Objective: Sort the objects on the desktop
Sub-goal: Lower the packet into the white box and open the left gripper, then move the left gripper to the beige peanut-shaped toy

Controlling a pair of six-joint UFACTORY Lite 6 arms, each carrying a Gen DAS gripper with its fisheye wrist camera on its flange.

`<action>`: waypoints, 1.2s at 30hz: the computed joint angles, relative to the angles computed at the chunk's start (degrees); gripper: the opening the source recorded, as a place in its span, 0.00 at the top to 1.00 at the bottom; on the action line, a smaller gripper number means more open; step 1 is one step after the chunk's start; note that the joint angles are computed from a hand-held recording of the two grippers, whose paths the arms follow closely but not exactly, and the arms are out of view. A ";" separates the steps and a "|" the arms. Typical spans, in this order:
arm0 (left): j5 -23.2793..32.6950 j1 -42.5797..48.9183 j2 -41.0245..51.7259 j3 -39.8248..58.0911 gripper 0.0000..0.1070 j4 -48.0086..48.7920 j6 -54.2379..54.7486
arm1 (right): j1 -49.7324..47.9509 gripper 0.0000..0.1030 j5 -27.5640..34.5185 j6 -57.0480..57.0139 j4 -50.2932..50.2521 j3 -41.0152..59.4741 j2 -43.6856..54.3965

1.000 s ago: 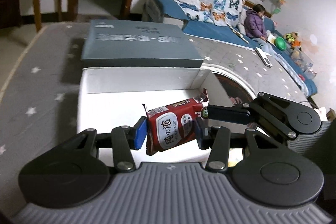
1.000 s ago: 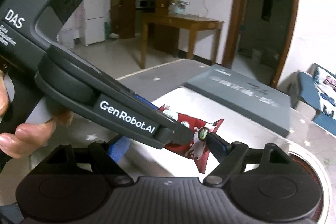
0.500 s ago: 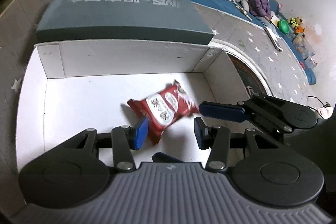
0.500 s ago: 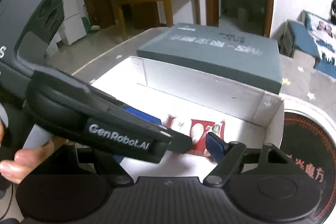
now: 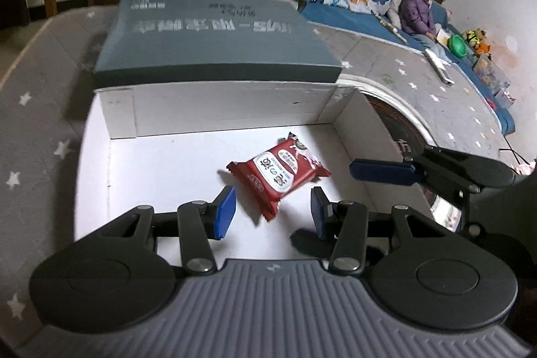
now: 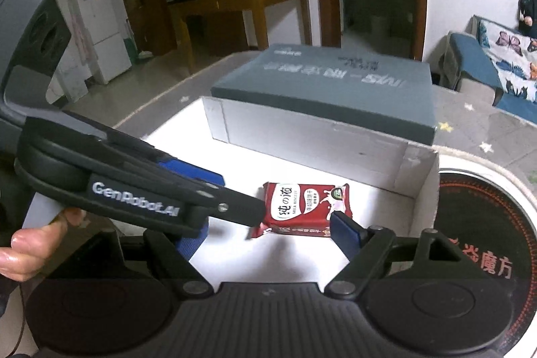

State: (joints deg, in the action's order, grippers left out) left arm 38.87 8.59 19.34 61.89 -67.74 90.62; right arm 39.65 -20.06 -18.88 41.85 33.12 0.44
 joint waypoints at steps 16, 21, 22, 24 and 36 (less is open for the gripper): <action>16.97 28.16 -19.59 -21.84 0.53 6.66 19.82 | 22.85 0.20 -11.10 -36.02 42.29 -8.67 -16.56; 12.13 28.16 -16.35 -24.47 0.53 9.01 21.49 | 25.63 0.21 -11.23 -39.53 45.43 -8.27 -15.83; 11.41 27.52 -15.45 -24.72 0.53 8.93 21.48 | 25.56 0.21 -11.00 -39.72 45.57 -8.04 -15.64; 8.76 26.14 -14.45 -26.04 0.53 7.02 23.08 | 25.57 0.21 -10.72 -39.70 45.56 -7.50 -15.14; 1.23 24.38 -12.09 -26.68 0.53 -1.14 29.23 | 23.76 0.22 -5.98 -30.82 34.72 -2.63 -6.02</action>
State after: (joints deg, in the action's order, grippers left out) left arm 40.10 32.97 7.25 35.21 -68.88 119.85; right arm 63.41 -26.04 -49.70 76.57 30.49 -5.58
